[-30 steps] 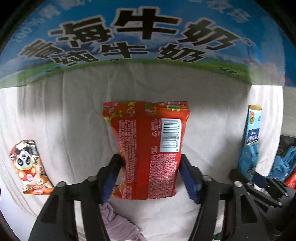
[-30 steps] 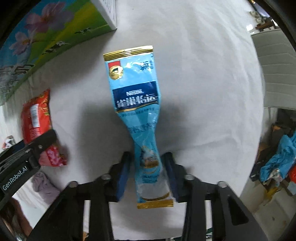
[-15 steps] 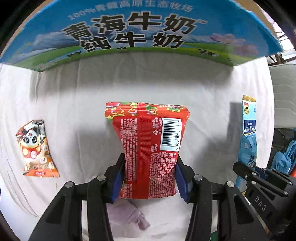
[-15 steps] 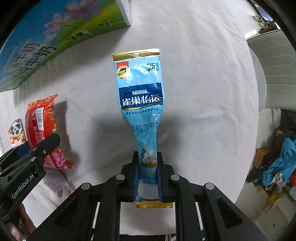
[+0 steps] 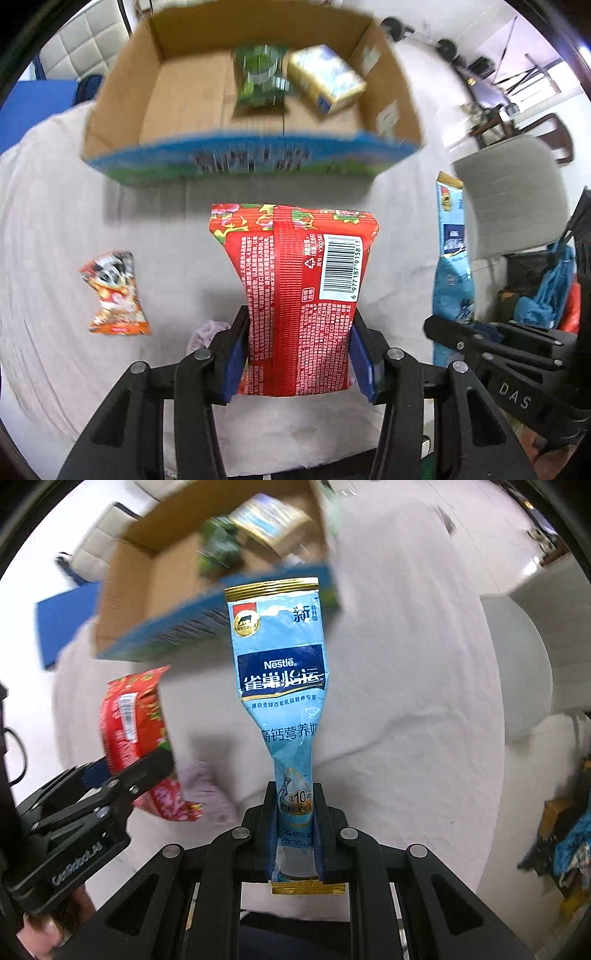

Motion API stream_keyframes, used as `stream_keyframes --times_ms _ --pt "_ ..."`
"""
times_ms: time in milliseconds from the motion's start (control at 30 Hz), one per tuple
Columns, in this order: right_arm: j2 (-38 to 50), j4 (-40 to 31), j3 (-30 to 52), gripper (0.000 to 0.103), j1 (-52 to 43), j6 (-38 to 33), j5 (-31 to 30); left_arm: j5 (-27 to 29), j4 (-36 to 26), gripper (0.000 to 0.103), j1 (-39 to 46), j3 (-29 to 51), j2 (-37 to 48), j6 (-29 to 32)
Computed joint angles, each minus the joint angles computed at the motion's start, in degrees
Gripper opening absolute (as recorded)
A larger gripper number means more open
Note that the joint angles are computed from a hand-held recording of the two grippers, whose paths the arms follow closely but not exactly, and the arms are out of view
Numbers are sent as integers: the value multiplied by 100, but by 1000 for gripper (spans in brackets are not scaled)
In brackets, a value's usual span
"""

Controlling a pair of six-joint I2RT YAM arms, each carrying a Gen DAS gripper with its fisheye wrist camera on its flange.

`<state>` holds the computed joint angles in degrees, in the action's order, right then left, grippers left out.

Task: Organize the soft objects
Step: 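Lower red packet into box with left tool while right tool drops Nestle tube in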

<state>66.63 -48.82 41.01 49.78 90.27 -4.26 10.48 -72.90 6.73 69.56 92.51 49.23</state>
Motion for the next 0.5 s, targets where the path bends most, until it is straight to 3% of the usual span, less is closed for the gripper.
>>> stream_keyframes --times_ms 133,233,500 --pt "-21 -742 980 16 -421 -695 231 323 -855 46 35 1271 343 8" --pt "406 -1003 1743 16 -681 -1210 369 437 -1126 46 -119 2166 794 -226" --pt "1882 -752 2995 16 -1855 -2192 244 182 -1482 46 -470 4761 2713 -922"
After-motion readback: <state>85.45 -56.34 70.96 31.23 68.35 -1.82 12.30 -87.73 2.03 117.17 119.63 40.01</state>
